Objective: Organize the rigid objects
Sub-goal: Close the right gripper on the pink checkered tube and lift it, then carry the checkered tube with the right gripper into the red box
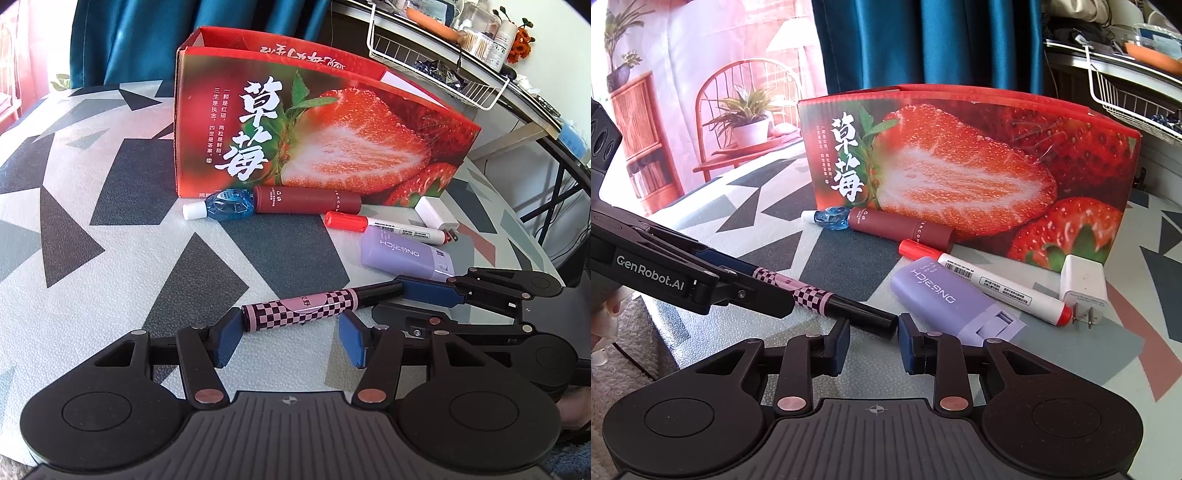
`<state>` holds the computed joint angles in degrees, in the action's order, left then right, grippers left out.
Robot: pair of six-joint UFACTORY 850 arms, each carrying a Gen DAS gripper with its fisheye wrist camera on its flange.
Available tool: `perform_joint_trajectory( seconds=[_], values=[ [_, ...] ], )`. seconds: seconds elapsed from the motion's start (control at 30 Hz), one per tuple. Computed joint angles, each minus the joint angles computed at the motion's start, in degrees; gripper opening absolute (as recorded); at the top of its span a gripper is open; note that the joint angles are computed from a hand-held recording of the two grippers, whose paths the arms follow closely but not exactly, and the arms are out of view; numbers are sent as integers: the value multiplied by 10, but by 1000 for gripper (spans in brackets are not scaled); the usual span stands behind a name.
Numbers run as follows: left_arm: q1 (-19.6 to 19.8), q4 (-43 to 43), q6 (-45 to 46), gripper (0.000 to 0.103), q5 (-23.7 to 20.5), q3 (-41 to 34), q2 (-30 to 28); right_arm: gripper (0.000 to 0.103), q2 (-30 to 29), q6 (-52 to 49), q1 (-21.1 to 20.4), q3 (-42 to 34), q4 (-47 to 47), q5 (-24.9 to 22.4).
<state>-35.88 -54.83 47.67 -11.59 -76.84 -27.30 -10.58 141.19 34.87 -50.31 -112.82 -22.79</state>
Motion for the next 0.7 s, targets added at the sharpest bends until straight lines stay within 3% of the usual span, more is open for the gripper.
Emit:
perform_joint_trajectory(
  seconds=[0.17,0.27,0.4,0.53,0.7],
  values=[
    [1,5,-24,55,7,-2,-1,26,-4,-46,6,-6,35,-8],
    [-1,51,-74,49,20,-3,-2,26,-4,-46,6,-6,31,-6],
    [-11,172,-161,49,38,-3,-2,25,-3,-55,6,-8,41,-5],
    [-9,141,-137,49,30,-4,-1,24,2,-55,9,-6,47,-14],
    [-15,122,-107,49,55,7,14,24,11,-74,19,-4,63,-33]
  ],
)
